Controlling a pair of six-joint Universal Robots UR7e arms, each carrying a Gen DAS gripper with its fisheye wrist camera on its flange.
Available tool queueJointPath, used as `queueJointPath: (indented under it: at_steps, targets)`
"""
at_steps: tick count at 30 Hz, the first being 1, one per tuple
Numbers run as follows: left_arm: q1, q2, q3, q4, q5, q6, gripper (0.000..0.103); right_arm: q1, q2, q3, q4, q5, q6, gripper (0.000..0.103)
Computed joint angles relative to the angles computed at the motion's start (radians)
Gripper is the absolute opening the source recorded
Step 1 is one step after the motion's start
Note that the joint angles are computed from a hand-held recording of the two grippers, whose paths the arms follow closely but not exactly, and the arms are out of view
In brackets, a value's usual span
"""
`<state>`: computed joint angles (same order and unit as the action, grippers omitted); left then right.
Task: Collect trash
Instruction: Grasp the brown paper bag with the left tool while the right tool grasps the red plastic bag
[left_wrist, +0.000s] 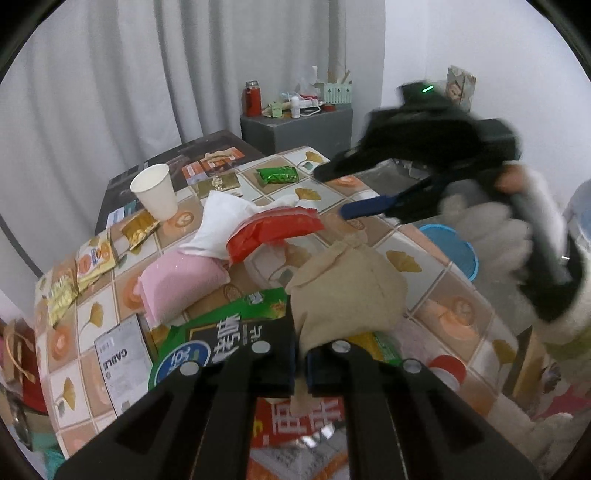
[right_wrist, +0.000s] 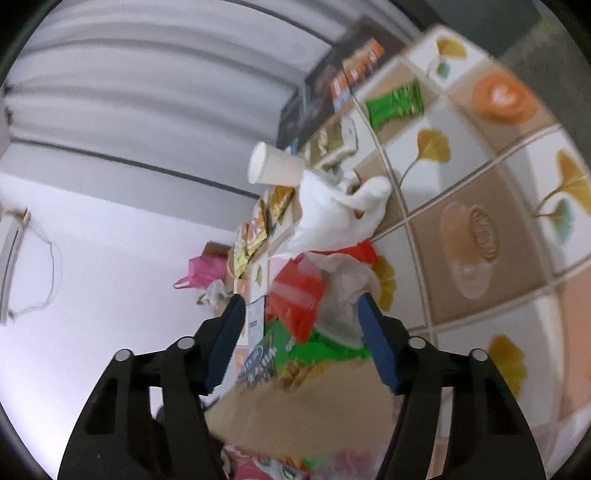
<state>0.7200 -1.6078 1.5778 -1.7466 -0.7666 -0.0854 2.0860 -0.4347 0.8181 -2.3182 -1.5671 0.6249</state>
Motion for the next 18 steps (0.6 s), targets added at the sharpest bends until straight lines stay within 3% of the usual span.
queueJointPath:
  at_steps: [10, 18]
  targets:
    - [-0.011, -0.043, 0.025, 0.027, -0.019, -0.033, 0.004, -0.021, 0.074, -0.098, 0.08, 0.033, 0.056, 0.033]
    - [-0.008, -0.052, 0.033, 0.022, -0.032, -0.036, 0.004, -0.015, 0.065, -0.098, 0.07, 0.038, 0.041, 0.03]
